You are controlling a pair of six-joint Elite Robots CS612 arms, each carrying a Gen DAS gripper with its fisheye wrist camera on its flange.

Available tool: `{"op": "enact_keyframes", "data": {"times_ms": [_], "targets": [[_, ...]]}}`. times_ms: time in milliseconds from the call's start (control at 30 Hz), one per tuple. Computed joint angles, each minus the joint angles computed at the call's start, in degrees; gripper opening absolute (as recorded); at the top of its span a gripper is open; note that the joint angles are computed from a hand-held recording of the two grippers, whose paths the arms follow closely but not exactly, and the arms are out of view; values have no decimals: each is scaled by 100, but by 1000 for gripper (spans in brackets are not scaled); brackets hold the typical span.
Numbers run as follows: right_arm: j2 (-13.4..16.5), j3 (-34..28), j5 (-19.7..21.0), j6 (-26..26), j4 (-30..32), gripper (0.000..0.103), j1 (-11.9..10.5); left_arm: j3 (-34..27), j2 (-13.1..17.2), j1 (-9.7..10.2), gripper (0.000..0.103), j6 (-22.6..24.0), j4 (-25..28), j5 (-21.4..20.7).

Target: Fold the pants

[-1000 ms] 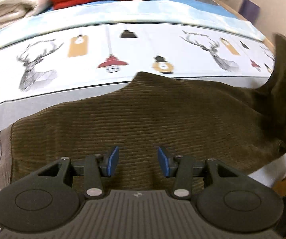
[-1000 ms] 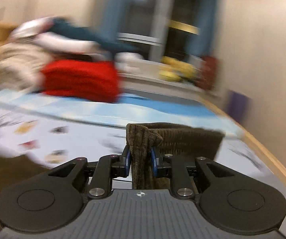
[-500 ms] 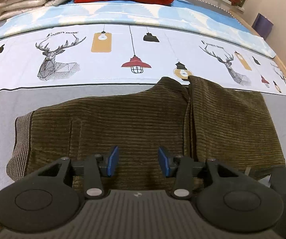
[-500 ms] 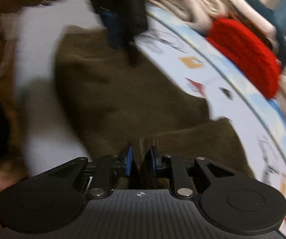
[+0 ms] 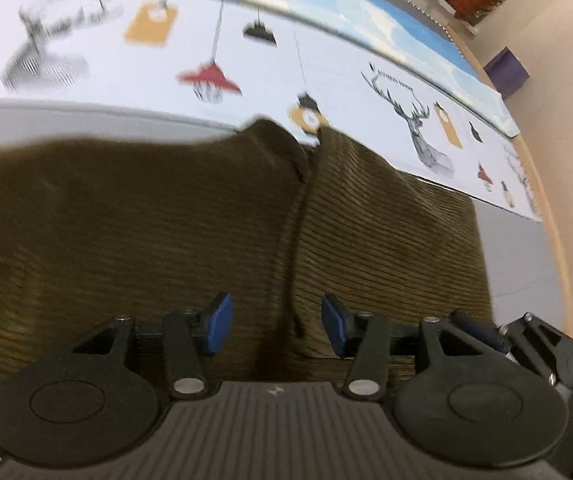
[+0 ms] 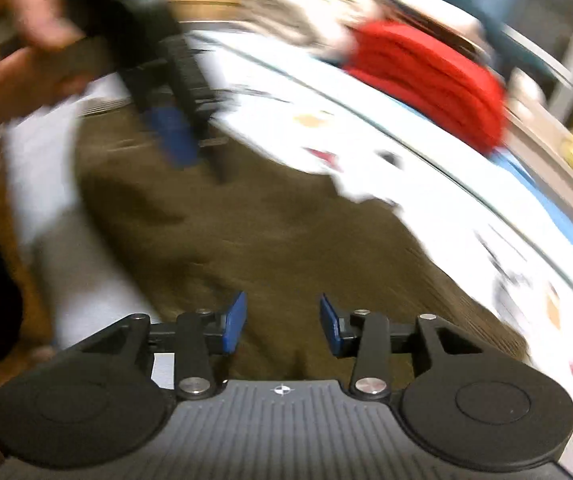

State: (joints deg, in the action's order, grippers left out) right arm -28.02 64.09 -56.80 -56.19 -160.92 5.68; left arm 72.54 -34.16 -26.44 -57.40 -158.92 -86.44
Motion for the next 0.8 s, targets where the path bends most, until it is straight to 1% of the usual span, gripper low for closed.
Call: {"op": "enact_keyframes", "data": {"times_ms": [67,133,200,300,333,367,400,433,467,500,533,600,633,667,733,767,800], "targets": [[80,-173,-283,590,-14,48,-46,-245,161,27,59,-131,196,-239],[105,-215,-635,975,16,49,-106,-505,336,39,60,-161,353,-431],[106,-229,-841,1171,52,49,-196,-830,507,35,61,-153,796,-539],[69,-150,-1011,1242,195,49,-308,-1204,697,3,61,-2,1305,-555],[79,-147,-1089,1293,229,50,-309,-1284,736,-10,61,-1,1450,-515],[45,-67,-1161,1341,269,50,-333,-1349,769,-25,58,-26,1551,-466],[47,-76,-1234,1403,365,50,-356,-1376,776,-39,50,-5,1598,-418],[98,-132,-1281,1451,407,51,-380,-1386,771,-52,30,50,1603,-388],[107,-133,-1306,1498,403,51,-392,-1355,728,-71,22,68,1602,-311],[145,-190,-1292,1548,427,51,-380,-1238,649,-85,20,41,1401,-268],[195,-282,-1249,1586,494,51,-388,-1092,561,-102,14,19,1129,-230],[211,-305,-1265,1599,498,51,-384,-763,364,-152,12,103,585,-193],[228,-333,-1303,1580,523,51,-383,-656,305,-168,11,153,462,-211],[246,-361,-1371,1585,549,51,-378,-604,274,-180,11,205,565,-280],[301,-497,-1461,1689,750,51,-372,-686,316,-176,10,251,1106,-441],[311,-550,-1495,1743,899,51,-376,-783,356,-185,13,298,1491,-408],[309,-572,-1560,1801,993,51,-380,-825,385,-190,16,315,1645,-349]]}}
